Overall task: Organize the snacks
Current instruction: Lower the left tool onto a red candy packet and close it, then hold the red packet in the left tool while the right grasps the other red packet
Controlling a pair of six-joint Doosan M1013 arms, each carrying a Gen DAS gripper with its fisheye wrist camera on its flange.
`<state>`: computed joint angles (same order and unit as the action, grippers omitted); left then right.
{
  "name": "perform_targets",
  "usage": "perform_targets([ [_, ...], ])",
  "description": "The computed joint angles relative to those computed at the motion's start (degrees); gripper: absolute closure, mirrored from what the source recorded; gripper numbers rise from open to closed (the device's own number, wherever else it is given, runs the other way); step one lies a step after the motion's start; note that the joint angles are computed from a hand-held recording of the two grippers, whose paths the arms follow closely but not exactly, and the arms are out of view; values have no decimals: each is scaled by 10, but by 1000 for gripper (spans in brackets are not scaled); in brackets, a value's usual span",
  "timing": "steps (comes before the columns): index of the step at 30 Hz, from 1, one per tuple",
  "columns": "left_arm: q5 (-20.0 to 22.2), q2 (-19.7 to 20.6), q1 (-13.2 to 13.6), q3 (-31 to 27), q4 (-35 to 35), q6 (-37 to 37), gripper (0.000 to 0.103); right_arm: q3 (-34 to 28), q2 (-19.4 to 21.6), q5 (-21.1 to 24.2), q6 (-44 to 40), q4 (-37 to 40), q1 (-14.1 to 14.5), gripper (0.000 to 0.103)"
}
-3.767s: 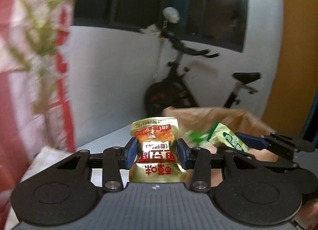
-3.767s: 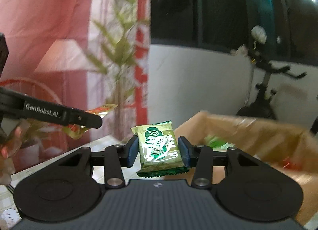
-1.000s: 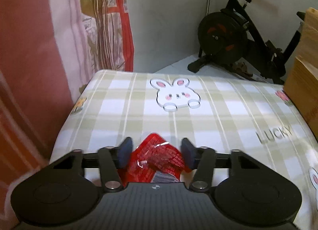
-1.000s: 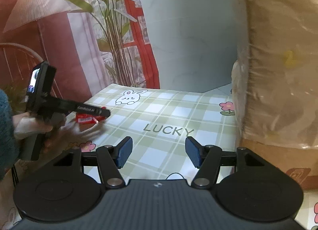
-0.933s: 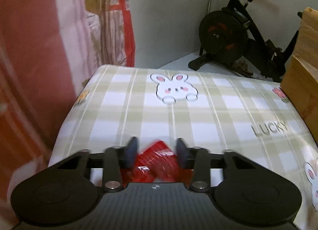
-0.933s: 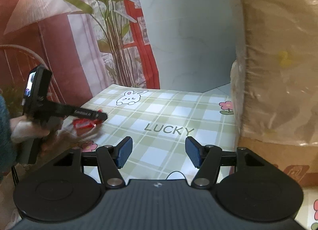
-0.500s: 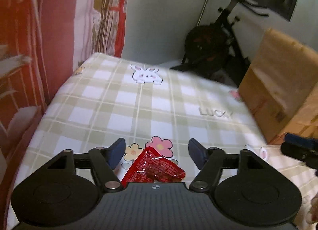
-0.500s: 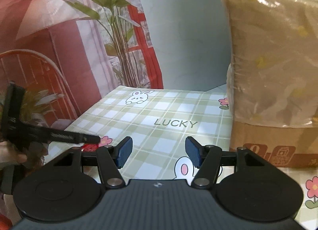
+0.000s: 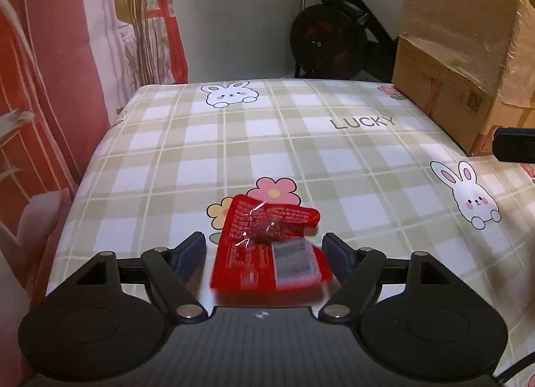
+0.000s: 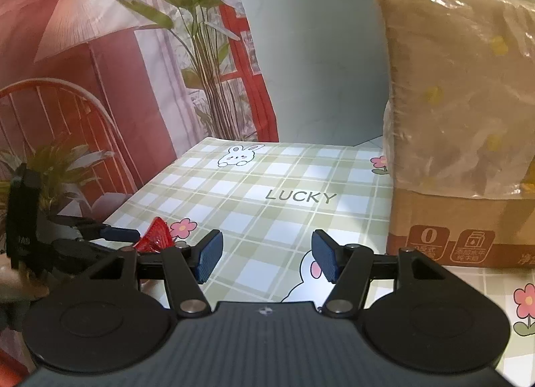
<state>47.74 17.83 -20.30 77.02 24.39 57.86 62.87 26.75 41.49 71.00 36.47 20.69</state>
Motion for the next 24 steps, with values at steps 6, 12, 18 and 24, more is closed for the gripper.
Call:
perform_targets([
  [6, 3, -7, -5, 5, 26, -65, 48, -3, 2, 6, 6, 1, 0, 41],
  [12, 0, -13, -18, 7, 21, -77, 85, 2, -3, -2, 3, 2, -1, 41],
  [18, 3, -20, -28, 16, 17, -97, 90, 12, -15, -11, -2, 6, -4, 41],
  [24, -25, -31, -42, 20, 6, -86, 92, 20, -25, -13, 2, 4, -7, 41],
])
